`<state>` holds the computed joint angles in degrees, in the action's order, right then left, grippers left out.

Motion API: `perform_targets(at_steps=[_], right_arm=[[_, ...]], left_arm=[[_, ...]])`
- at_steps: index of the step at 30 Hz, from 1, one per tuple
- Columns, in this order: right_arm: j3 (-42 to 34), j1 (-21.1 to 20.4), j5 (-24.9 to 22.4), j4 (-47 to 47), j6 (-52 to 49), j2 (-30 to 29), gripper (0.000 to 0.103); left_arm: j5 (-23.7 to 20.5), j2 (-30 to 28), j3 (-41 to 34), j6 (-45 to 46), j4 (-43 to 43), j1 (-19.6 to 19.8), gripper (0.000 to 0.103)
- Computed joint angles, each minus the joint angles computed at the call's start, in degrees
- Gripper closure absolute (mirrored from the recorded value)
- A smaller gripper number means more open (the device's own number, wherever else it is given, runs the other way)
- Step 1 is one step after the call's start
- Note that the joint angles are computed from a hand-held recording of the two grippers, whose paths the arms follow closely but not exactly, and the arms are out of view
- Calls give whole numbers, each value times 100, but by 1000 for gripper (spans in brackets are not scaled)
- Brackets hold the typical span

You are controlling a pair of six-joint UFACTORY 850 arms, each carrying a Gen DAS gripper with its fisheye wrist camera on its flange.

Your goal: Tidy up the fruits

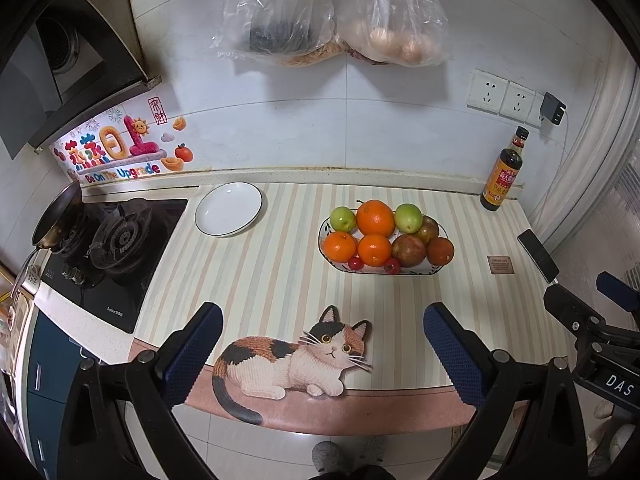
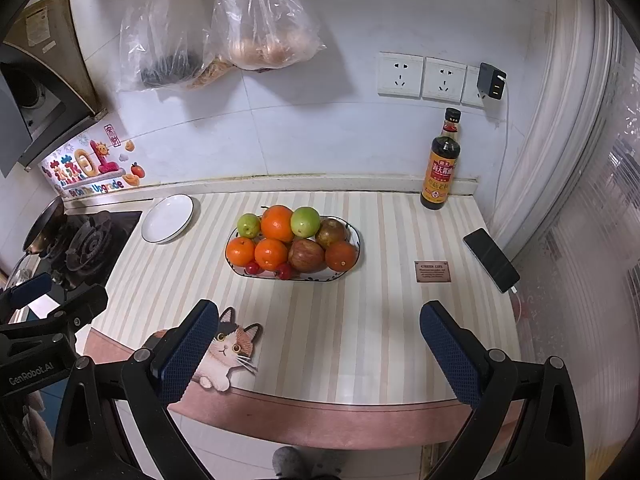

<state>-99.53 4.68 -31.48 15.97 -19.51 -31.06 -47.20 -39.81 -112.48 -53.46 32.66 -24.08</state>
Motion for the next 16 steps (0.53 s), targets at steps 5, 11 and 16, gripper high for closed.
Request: perform_targets(at_steps=[5,11,16], right_arm=[[-8,-10,14,49,-27,-15,0],[-62,-13,-9,11,10,-61,0],[-85,-8,-16,16,2,-79,0]], left_arm=[[-29,-61,-107,49,-53,4,0],[-32,-65,-107,57,-52,5,0],[-40,-99,-164,73,-42,7,0]])
